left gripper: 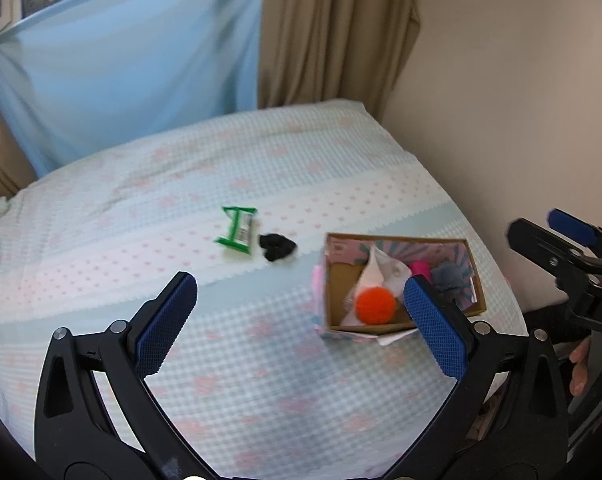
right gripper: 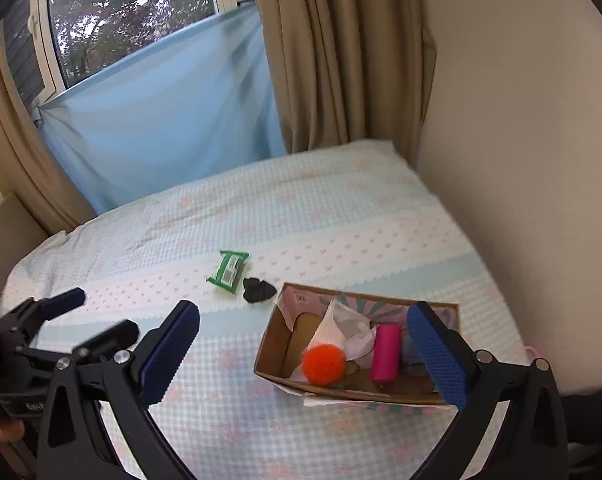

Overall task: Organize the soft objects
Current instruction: 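Raise both tools from the box and move toward the green packet and black sock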

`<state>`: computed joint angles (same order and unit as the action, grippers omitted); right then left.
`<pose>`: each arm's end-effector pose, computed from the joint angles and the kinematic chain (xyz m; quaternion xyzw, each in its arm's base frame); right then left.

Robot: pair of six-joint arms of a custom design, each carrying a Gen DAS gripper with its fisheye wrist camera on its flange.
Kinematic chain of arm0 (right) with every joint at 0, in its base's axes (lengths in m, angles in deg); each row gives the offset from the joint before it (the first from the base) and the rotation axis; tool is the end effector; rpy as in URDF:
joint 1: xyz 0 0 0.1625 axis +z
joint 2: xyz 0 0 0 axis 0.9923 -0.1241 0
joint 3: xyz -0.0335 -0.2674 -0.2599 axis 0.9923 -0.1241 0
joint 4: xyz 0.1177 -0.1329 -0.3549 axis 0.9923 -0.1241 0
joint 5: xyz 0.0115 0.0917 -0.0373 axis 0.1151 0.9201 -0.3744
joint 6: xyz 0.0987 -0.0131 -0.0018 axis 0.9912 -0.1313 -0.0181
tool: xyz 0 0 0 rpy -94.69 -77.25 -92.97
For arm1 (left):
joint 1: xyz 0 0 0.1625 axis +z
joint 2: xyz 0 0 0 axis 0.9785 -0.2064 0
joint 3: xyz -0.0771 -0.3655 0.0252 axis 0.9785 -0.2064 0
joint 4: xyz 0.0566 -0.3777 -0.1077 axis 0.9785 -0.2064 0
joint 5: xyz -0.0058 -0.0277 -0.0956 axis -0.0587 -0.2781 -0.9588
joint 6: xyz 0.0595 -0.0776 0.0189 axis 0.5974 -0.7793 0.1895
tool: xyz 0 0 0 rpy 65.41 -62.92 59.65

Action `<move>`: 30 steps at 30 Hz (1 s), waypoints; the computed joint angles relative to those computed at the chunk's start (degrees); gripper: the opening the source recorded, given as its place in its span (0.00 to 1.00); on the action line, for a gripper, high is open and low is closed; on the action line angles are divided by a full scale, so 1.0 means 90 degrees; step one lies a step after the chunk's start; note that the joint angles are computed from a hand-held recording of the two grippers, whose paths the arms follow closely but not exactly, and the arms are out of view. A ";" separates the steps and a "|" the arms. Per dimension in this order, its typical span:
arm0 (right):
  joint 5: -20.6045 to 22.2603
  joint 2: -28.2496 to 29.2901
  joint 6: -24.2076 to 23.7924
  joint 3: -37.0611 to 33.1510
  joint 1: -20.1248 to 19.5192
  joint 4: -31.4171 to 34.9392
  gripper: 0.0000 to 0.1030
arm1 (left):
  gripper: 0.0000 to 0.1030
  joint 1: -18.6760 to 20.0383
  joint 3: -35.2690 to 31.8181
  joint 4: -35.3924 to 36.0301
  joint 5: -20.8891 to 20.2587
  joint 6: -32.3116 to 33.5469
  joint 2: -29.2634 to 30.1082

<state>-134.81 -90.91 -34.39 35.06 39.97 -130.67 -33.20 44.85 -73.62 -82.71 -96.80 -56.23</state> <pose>0.4539 -0.5843 0.3182 0.1640 -0.8892 0.3220 0.2805 -0.3271 -0.6203 0.4080 0.1618 0.8914 -0.2975 0.3012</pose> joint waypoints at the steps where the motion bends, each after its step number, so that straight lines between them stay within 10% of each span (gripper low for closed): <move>1: -0.0086 0.0015 0.0040 0.0019 0.0098 -0.0081 1.00 | 1.00 -0.0008 0.0058 -0.0006 0.0063 0.0040 -0.0138; 15: -0.0848 0.0692 0.1099 -0.0206 0.0843 -0.0414 1.00 | 1.00 0.0410 0.0111 -0.0040 -0.0168 0.0976 -0.1030; 30: -0.0692 0.2205 0.2098 -0.1380 0.0719 -0.0475 1.00 | 1.00 0.1582 -0.1909 0.0506 -0.0886 0.2085 0.0157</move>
<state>-141.04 -71.07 -15.52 22.65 46.44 -134.94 -18.96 27.67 -69.07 -90.69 -78.04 -54.82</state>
